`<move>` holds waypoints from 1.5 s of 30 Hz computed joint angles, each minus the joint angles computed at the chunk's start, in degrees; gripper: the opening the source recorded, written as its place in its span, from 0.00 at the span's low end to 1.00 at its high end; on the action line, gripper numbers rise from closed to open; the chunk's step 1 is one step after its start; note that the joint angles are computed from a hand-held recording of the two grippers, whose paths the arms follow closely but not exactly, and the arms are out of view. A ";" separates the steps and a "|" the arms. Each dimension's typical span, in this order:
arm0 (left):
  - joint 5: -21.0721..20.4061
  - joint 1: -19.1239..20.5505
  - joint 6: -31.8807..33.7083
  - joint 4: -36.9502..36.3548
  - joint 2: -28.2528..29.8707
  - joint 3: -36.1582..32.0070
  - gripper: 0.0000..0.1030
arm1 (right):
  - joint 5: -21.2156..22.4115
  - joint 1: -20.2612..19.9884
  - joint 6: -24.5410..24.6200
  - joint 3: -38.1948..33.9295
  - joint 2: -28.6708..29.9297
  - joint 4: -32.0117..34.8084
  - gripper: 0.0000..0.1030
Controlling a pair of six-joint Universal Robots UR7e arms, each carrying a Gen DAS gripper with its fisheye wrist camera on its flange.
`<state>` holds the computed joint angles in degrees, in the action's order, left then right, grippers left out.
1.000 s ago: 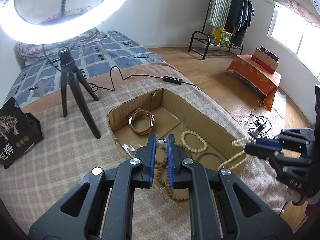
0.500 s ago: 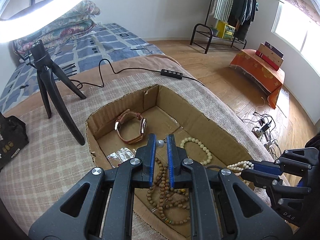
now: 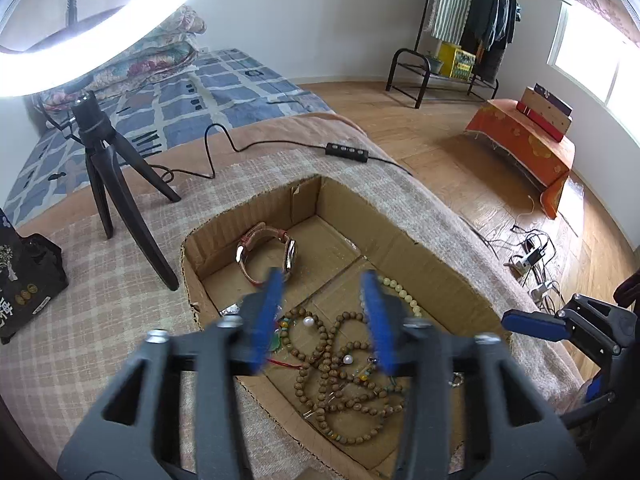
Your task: Organize jewelry
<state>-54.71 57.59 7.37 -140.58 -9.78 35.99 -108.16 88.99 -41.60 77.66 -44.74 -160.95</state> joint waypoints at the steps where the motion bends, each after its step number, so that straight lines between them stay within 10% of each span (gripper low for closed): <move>1: 0.27 -0.15 0.38 -1.60 -0.45 1.05 0.55 | -0.13 0.12 -0.29 0.43 -0.10 -0.76 0.69; 13: 1.91 -1.53 -0.16 -4.72 -4.86 7.50 0.56 | -2.45 1.86 0.24 3.34 -1.43 -5.76 0.98; 33: 7.83 -6.00 -0.37 -19.97 -22.75 35.10 0.57 | -7.04 6.72 3.18 11.39 -7.11 -12.78 1.00; 37: 10.44 -7.86 -0.53 -24.30 -27.71 42.79 0.75 | -7.29 7.90 3.48 13.96 -9.00 -14.47 1.00; 45: 14.69 -11.52 -4.46 -24.87 -36.42 54.77 0.77 | -8.45 10.55 2.21 20.13 -12.65 -19.50 1.00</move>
<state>-40.02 46.08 2.90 -165.45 -46.20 90.76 -116.61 99.53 -39.39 97.79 -57.39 -180.45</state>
